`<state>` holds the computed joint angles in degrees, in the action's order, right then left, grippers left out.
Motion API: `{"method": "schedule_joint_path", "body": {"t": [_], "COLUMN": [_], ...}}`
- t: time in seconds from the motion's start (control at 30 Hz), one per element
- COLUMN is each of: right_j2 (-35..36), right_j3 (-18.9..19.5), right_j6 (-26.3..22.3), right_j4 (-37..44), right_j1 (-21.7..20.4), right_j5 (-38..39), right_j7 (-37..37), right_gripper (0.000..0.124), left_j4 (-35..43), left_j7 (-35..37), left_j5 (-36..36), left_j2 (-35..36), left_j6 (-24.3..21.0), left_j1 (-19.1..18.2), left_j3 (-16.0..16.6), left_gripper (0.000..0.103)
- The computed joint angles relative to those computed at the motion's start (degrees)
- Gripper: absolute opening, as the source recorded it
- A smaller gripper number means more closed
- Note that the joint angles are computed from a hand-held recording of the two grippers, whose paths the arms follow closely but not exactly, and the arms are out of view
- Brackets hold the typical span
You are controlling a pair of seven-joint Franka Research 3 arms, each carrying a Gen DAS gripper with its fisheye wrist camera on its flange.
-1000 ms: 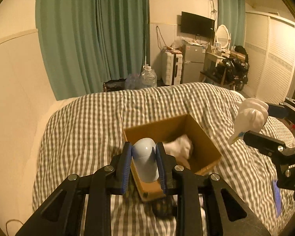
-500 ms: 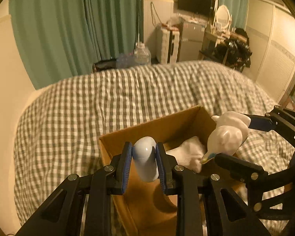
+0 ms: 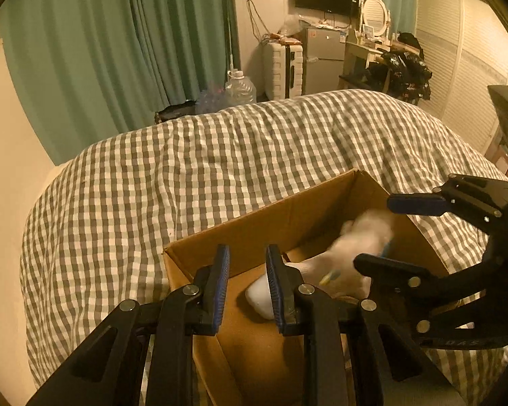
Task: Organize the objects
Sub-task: 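Open both tools to release the figurine and earbud case into the box, then move both tools back toward the items beside the box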
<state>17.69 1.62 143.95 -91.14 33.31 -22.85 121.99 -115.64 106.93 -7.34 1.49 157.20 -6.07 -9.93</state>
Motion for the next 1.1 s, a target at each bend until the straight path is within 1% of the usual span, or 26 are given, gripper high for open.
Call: {"method": "schedule_joint_path", "body": {"t": [0.03,0.07,0.1,0.17,0.2,0.27,0.3,0.33,0.4,0.47,0.5,0.57,0.63,0.67,0.73,0.77,0.8,0.9,0.97,1.1], "right_j2": [-0.37,-0.96,-1.61,-2.87,-3.91,-5.95,-7.05,-8.04,-9.61,-11.85,-12.76,-14.49,-16.41,-17.15,-18.69,-19.18,-19.93,-21.45,-23.13,-25.6], "right_j3": [-0.05,-0.23,-0.53,-0.5,-0.49,-0.07,0.3,0.77,1.94,3.31,3.98,5.22,6.61,7.29,8.75,9.46,10.09,12.18,13.53,14.83], "right_j6": [0.14,0.22,0.36,0.7,0.76,0.46,-0.1,-0.63,-2.01,-2.93,-3.24,-3.54,-4.05,-4.47,-6.05,-6.88,-7.74,-10.73,-12.21,-11.84], "right_j4": [-0.39,-0.96,-1.39,-2.2,-2.77,-3.85,-4.17,-4.53,-4.63,-5.56,-5.71,-6.07,-6.6,-6.68,-6.82,-6.86,-7.09,-7.6,-8.98,-12.41], "right_j1": [0.17,0.45,0.71,0.64,0.71,0.58,0.61,0.58,0.49,0.46,0.21,-0.4,-0.77,-0.97,-1.22,-1.31,-1.41,-1.36,-1.03,-1.55], "right_j5": [-0.22,-0.94,-2.07,-3.4,-4.36,-6.09,-7.27,-8.45,-10.55,-12.63,-13.21,-14.02,-14.83,-15.35,-16.56,-17.32,-18.24,-19.88,-20.13,-18.06], "right_j7": [0.4,1.16,2.24,3.57,4.56,5.99,6.78,7.52,8.82,10.17,10.26,10.44,10.89,11.22,12.02,12.63,13.1,13.74,14.17,13.16], "right_gripper": [0.066,0.072,0.074,0.075,0.076,0.079,0.079,0.079,0.079,0.079,0.079,0.079,0.079,0.08,0.088,0.093,0.096,0.098,0.098,0.098], "left_j4": [-0.16,-0.49,-0.85,-1.9,-2.45,-3.95,-4.88,-6.01,-8.23,-8.96,-9.43,-10.57,-11.86,-12.51,-14.05,-14.67,-15.48,-17.32,-18.79,-23.89], "left_j7": [0.03,0.1,0.04,0.3,0.39,-0.4,-1.88,-3.49,-5.94,-6.4,-6.56,-7.69,-8.31,-8.88,-9.09,-8.66,-8.22,-8.64,-8.73,-10.55], "left_j5": [-0.07,-0.3,-0.44,-1.31,-1.62,-1.21,-0.06,1.08,2.32,2.05,1.82,2.64,4.05,5.0,5.79,5.7,5.51,6.12,6.62,8.34], "left_j2": [-0.28,-0.8,-1.45,-3.21,-4.05,-6.22,-7.47,-8.94,-12.16,-14.33,-15.82,-18.31,-20.9,-22.26,-24.62,-25.68,-26.89,-29.41,-30.67,-33.82], "left_j6": [-0.07,-0.09,-0.26,-0.63,-0.66,-0.14,0.68,2.02,4.43,4.63,4.63,5.74,6.63,6.84,6.9,6.52,5.91,4.14,3.95,4.01], "left_j1": [0.0,0.0,-0.01,-0.19,-0.35,-0.72,-0.78,-0.78,-1.03,-2.08,-2.56,-3.0,-3.44,-3.46,-4.45,-5.38,-6.28,-6.86,-7.14,-6.43], "left_j3": [-0.01,0.01,0.11,0.38,0.62,1.03,1.14,1.33,2.06,3.42,4.08,4.72,5.34,5.41,6.35,7.16,7.89,8.31,8.52,8.04], "left_gripper": [0.023,0.024,0.025,0.025,0.029,0.048,0.064,0.073,0.074,0.081,0.088,0.091,0.097,0.098,0.099,0.099,0.1,0.1,0.101,0.101]}}
